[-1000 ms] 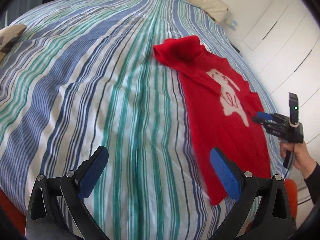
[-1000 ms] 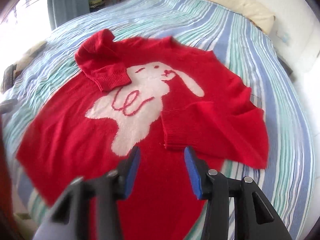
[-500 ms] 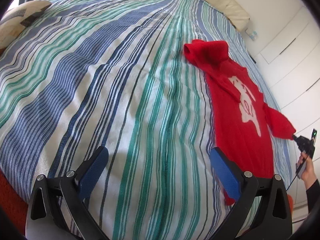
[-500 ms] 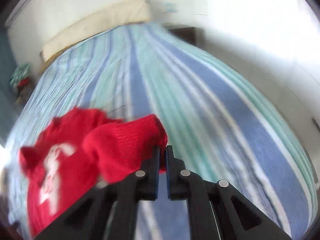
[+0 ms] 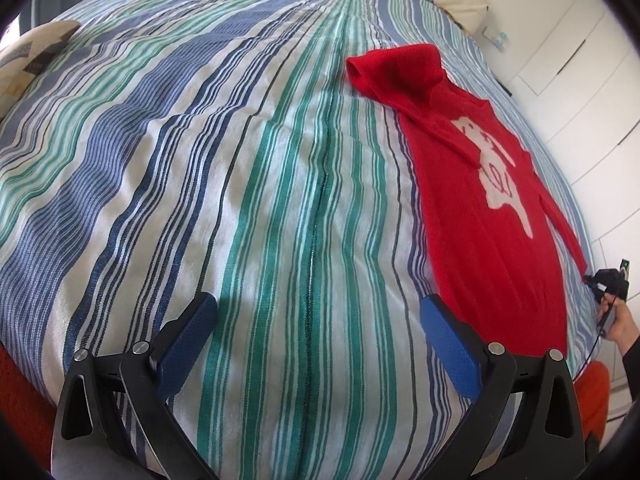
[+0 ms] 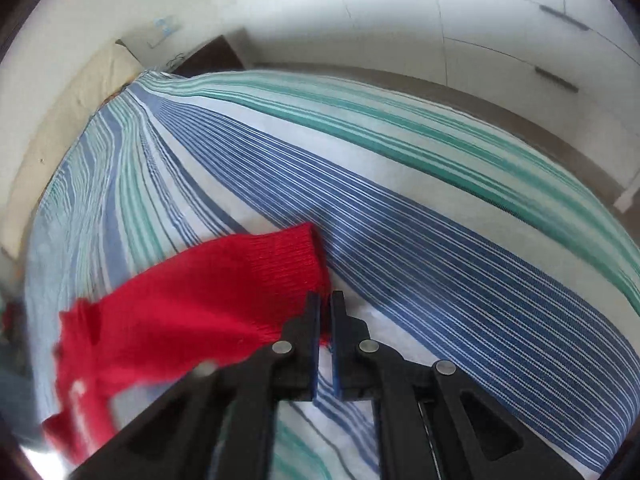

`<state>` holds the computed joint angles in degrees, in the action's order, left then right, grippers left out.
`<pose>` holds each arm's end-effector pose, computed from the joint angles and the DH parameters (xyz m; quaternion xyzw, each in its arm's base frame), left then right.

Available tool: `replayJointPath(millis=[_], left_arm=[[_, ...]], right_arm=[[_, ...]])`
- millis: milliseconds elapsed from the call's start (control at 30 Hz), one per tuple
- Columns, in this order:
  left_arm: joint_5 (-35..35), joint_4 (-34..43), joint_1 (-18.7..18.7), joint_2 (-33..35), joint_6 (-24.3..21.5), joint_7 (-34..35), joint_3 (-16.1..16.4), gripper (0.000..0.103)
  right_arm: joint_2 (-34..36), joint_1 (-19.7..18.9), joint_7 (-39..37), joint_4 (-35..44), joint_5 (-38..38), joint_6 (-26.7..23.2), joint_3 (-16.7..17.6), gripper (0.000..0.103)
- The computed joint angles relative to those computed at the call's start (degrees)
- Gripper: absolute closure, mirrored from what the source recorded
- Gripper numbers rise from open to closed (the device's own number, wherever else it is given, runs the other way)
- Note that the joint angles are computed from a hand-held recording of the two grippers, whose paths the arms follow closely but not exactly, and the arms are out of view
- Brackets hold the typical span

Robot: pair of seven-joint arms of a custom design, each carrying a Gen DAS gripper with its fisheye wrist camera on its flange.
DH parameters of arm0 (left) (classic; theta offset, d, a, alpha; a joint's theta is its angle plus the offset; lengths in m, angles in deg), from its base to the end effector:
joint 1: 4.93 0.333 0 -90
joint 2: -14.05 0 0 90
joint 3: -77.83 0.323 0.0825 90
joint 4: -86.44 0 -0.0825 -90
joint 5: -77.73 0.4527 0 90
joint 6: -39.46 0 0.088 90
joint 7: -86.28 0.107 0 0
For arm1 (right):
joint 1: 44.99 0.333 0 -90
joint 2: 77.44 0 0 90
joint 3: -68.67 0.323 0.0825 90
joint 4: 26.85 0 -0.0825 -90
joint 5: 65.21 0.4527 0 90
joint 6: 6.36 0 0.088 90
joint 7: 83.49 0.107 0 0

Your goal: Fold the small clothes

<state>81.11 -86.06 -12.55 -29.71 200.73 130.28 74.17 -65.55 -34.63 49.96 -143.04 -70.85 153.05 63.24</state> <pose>0.3659 -0.0705 0.3609 -0.8397 0.4644 -0.2558 0.1174 0.6820 0.0654 0.3725 -0.4564 0.8470 -0.1316 0.2386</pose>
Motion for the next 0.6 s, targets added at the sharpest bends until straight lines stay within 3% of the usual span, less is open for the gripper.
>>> replayJointPath(millis=[200, 367, 500, 567, 600], left_arm=[[2.9, 1.7, 0.9, 0.7, -2.4, -0.2, -2.9, 0.002], [4.4, 2.8, 0.3, 0.8, -3.9, -0.1, -3.4, 0.002], [6.8, 6.7, 0.1, 2.9, -4.4, 2.9, -3.7, 0.002], [8.8, 10.6, 0.1, 6.2, -2.7, 6.3, -3.6, 0.002], [9.9, 13.0, 0.1, 8.4, -1.6, 8.4, -3.6, 0.002]], right_arm=[[2.3, 2.4, 1.7, 3.7, -10.2, -6.3, -2.0, 0.102], [4.2, 4.5, 4.2, 6.5, -20.0, -12.0, -3.2, 0.103], [4.8, 4.2, 2.6, 7.2, -23.0, -13.0, -2.6, 0.103], [4.2, 3.9, 1.6, 6.6, -23.1, -12.3, -2.1, 0.098], [3.5, 3.7, 1.3, 5.9, -22.7, -11.5, -1.8, 0.083]])
